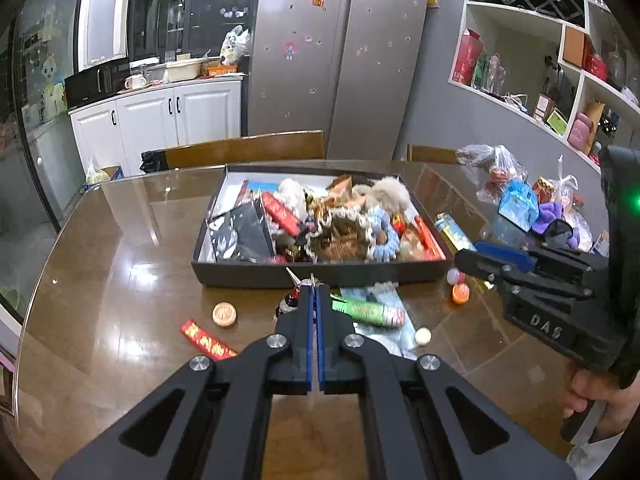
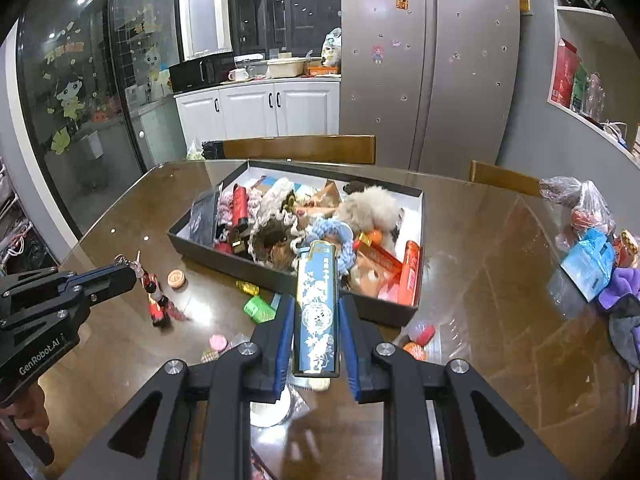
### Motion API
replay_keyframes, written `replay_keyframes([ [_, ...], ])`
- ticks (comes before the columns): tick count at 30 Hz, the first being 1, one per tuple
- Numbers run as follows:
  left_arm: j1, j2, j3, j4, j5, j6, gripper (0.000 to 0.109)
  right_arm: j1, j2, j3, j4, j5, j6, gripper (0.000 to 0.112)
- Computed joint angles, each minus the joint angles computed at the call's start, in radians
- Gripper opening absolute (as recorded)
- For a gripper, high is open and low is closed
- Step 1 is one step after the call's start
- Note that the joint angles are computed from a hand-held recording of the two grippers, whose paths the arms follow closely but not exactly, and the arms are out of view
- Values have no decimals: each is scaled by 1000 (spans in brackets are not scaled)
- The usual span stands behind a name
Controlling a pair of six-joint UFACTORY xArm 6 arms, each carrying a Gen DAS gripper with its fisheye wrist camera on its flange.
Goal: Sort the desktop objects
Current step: 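Carry the bracelet and blue lighter over the black box with both grippers, then open both grippers to drop the bracelet and blue lighter into the box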
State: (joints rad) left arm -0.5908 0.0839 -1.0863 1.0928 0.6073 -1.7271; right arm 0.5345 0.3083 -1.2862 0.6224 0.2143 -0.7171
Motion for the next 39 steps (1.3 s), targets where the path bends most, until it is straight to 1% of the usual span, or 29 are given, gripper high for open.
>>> replay_keyframes([
  [2,9,11,-24,-5,2,20,1,-2,19,-26,-35,4,31,23],
  [5,26,38,-66,-20,4,64,1,-4,51,-76,-46,25,44,23],
  [9,52,85,-126,-41,-6,121,1,-7,96,-141,-118,37,103,23],
  [12,83,120,-166,-50,-34,142,1,-10,139,-209,-145,66,127,23],
  [15,110,156,-217,-57,-45,176,1,-13,191,-280,-213,94,179,23],
  [20,160,224,-310,-80,-72,249,1,-20,305,-451,-278,162,236,23],
  [23,196,271,-359,-99,-104,281,1,-25,377,-564,-295,209,257,23],
  [26,225,311,-398,-119,-131,312,1,-27,447,-673,-340,247,290,23],
  [30,256,367,-450,-144,-164,339,1,-30,560,-858,-393,322,329,23],
  [32,261,395,-483,-177,-155,388,1,-29,608,-937,-415,354,342,23],
  [36,264,418,-508,-185,-148,403,1,-27,687,-1067,-428,420,349,23],
  [39,262,419,-503,-188,-147,405,1,-27,710,-1102,-418,449,345,23],
])
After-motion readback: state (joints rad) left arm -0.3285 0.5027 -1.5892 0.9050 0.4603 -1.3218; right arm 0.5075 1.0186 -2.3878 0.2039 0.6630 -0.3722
